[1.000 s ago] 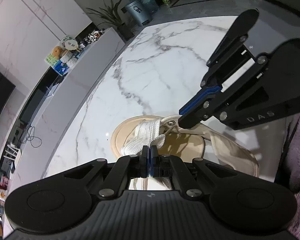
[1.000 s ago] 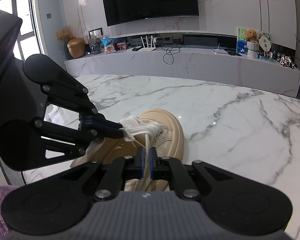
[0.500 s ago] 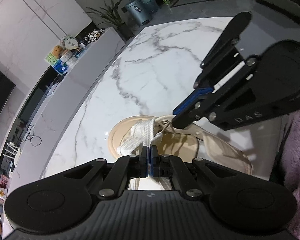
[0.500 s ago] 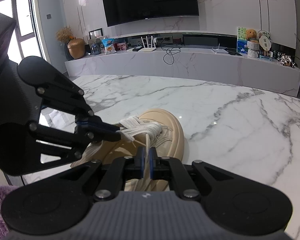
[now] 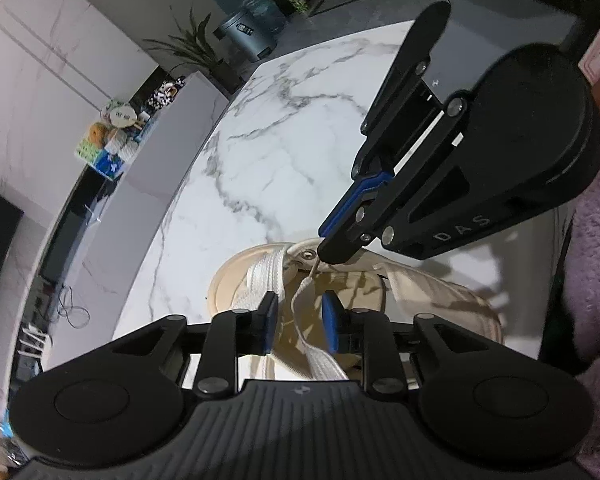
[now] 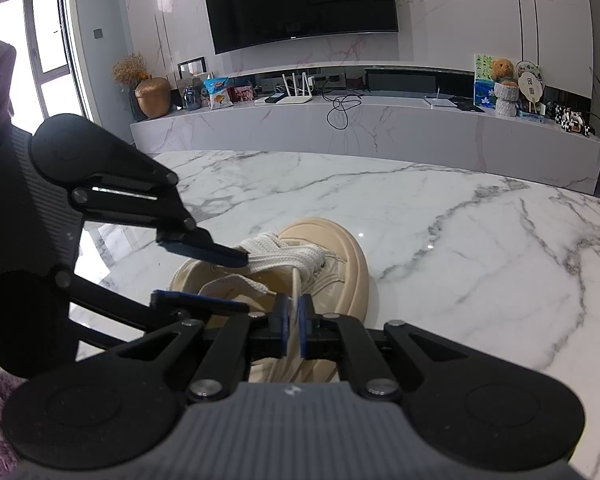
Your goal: Lace up shoes with both hands
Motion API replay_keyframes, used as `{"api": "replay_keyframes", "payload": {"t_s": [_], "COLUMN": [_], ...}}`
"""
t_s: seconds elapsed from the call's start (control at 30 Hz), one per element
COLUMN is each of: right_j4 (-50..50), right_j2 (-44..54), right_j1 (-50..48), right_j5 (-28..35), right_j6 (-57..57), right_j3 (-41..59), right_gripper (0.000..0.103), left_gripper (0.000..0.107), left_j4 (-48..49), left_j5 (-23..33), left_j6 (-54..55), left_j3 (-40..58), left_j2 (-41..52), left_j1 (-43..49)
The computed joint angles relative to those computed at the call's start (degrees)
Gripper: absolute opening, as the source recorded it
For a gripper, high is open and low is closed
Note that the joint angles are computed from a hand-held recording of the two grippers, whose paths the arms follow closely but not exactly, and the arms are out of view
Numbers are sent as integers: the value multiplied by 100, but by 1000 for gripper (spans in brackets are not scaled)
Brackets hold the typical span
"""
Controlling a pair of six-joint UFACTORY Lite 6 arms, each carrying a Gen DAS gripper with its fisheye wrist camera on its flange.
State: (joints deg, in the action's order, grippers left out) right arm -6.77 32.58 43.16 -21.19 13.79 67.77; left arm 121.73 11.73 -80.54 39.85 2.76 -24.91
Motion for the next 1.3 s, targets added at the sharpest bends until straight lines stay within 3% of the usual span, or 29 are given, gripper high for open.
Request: {"api": "replay_keyframes", "payload": {"t_s": [0.07, 0.17, 0.5, 0.8, 1.03, 1.3], "right_j4": [62, 156, 296, 202, 95, -83], "right_j2": [14, 43, 59, 43, 20, 30], "right_j1": [27, 62, 127, 90, 45, -19], "right_j5": [9, 14, 44, 34, 11, -10], "right_j6": [-39, -104, -194, -103, -24, 120], "right_j3": [20, 51, 94, 74, 35, 38], "right_gripper": [6, 6, 7, 7, 7, 7], "left_gripper": [9, 2, 1, 1, 1, 1], "left_j4": [161, 281, -865, -279, -1153, -916], "left_j5": [-51, -141, -245, -319, -225, -301], "left_j6": [-203, -403, 355, -257, 566, 312], "left_j3": [30, 69, 201, 201, 256, 240], "left_j2": [36, 72, 74, -17, 13, 7], "left_j1": [24, 62, 168, 166, 145, 199]}}
